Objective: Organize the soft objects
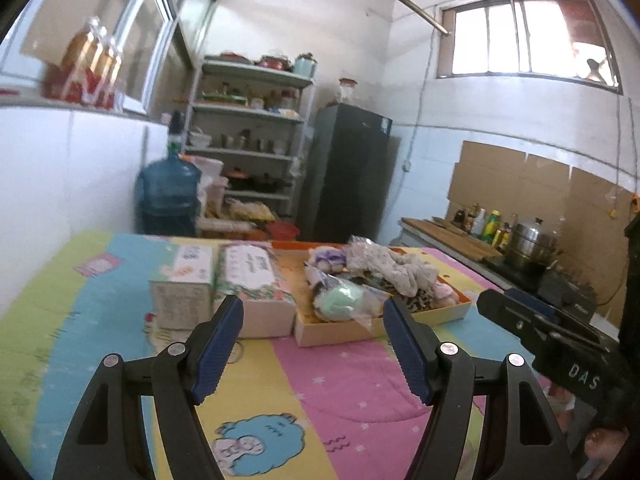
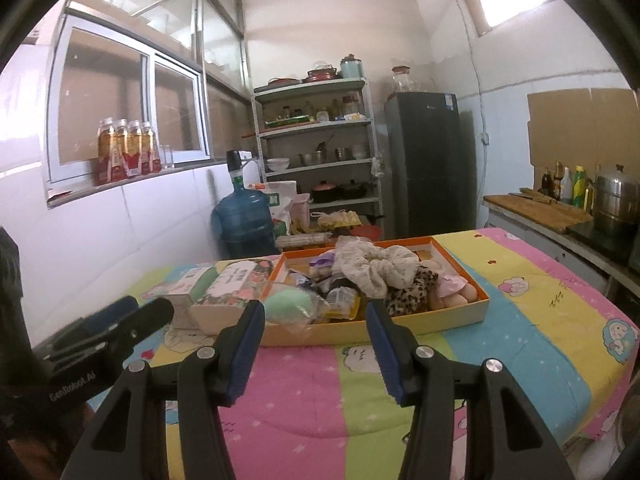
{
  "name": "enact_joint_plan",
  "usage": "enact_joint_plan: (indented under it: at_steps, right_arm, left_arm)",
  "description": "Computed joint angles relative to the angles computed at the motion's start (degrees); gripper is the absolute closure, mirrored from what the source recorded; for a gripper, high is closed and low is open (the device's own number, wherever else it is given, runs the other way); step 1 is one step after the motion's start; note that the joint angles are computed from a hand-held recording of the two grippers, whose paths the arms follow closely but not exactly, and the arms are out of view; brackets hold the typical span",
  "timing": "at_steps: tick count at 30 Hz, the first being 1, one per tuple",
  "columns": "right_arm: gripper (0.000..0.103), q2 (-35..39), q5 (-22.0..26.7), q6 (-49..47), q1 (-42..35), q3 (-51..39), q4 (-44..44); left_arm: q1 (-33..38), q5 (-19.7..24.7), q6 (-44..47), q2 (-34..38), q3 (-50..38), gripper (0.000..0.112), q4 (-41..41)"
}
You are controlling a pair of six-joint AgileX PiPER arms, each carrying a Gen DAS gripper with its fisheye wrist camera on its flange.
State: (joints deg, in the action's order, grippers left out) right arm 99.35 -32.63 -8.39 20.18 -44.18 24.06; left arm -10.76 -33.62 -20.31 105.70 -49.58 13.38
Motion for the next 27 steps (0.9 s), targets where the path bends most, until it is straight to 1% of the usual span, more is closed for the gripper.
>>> enact_joint_plan:
  at_steps: [4,7,9,11,13,14,17,21,25,27]
  right_arm:
    - [0.050,-1.6,-3.8,-7.0,4.8,2.2,8.1]
    - [0.050,-3.0,-6.8,-9.1,8.0,4.3,12.4]
    - [0.050,-4.3,-9.0,-9.8,9.9,5.9,15.1]
    - [0.050,-5.3,-11.1,-11.8,12.0,6.9,19.0]
    - [0.050,-6.4,-13.3,-13.2,14.0,8.3,22.3]
    - [0.050,-6.8,-14.1,-13.5,14.6,8.9,23.3]
    - [0.050,-8.4,-16.3,-14.4,17.1,11.0,26.0]
    - [0.050,-9.8,-19.3,-15.9,21.1,13.3,29.9]
    - [0.050,-11.2,-20.2,-17.9,24.1,14.2,33.0]
    - [0.050,-11.6,-20.6,-19.2,25.2,14.3,34.2]
  left_arm:
    - [-2.4,-0.4,10.2,-4.0,4.6,0.038,-11.2]
    - [-3.2,-0.2,12.6,-6.9,7.5,0.038,-13.0]
    - [-4.4,0.0,15.3,-9.0,9.6,0.038,-16.3]
    - [-6.2,0.5,21.1,-10.8,10.9,0.038,-23.7]
    - [-8.5,0.6,28.8,-12.4,12.0,0.038,-33.4]
    - [-9.2,0.5,30.8,-13.4,12.9,0.038,-35.9]
    - [-9.6,1.2,29.5,-16.7,15.7,0.038,-34.9]
    - [-10.8,2.3,30.4,-20.9,19.1,0.038,-35.9]
    - [-11.2,3.5,30.5,-24.2,21.4,0.038,-36.0]
    - [-12.0,2.9,31.6,-25.5,22.6,0.038,-37.7]
